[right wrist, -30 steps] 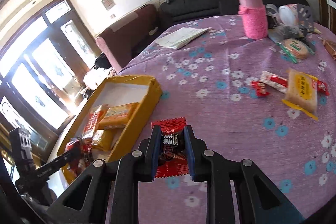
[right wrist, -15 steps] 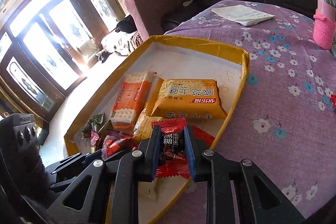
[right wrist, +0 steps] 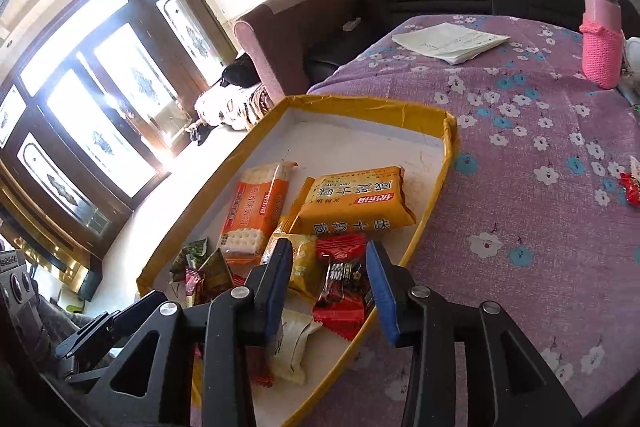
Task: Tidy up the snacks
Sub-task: 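Carry both candies into the tray and open both tools, then move both tools from the tray back to the table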
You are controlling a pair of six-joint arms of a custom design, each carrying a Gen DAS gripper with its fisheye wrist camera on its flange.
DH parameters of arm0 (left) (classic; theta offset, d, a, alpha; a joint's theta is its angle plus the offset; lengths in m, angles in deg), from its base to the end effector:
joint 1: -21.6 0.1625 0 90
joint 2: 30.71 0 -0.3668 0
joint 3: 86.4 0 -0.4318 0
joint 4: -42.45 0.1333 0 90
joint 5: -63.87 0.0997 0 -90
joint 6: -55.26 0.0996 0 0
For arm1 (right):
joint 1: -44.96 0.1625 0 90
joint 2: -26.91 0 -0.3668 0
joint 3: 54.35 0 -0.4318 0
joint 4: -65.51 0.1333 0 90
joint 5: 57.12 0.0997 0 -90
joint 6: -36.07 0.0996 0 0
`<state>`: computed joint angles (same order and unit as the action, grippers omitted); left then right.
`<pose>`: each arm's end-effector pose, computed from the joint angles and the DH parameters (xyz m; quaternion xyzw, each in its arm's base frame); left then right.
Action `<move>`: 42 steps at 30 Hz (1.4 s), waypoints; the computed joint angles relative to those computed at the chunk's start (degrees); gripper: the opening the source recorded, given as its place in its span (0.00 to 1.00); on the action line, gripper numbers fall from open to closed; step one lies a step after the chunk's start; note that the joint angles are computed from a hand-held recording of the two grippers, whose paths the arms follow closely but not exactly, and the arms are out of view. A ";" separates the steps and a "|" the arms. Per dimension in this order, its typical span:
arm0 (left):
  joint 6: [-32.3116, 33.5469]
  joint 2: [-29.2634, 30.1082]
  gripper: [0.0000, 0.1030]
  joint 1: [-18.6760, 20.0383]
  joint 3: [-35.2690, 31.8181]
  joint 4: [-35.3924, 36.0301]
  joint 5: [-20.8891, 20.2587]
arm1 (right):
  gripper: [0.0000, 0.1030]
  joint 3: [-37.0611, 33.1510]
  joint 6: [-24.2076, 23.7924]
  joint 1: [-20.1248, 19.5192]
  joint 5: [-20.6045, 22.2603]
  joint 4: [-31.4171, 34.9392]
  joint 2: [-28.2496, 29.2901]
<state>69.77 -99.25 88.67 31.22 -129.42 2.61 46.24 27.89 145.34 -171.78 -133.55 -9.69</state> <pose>-0.0467 -0.5754 0.1582 0.2319 0.9026 -0.2902 0.2174 0.2016 -0.5917 -0.0002 0.0647 -0.9037 0.3781 0.1900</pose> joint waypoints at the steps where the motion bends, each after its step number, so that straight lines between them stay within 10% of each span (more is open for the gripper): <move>1: 0.47 -0.11 0.64 -0.68 0.65 -0.97 0.92 | 0.44 1.08 -0.23 0.26 -0.20 -1.25 -0.49; 24: 5.03 -5.12 0.71 -10.22 11.59 -9.44 5.96 | 0.52 21.75 -1.97 -0.48 -3.16 -20.54 -9.03; 42: 4.63 -4.38 0.71 -8.10 10.44 0.32 -8.41 | 0.55 31.63 2.11 -15.82 -6.25 -25.08 -27.71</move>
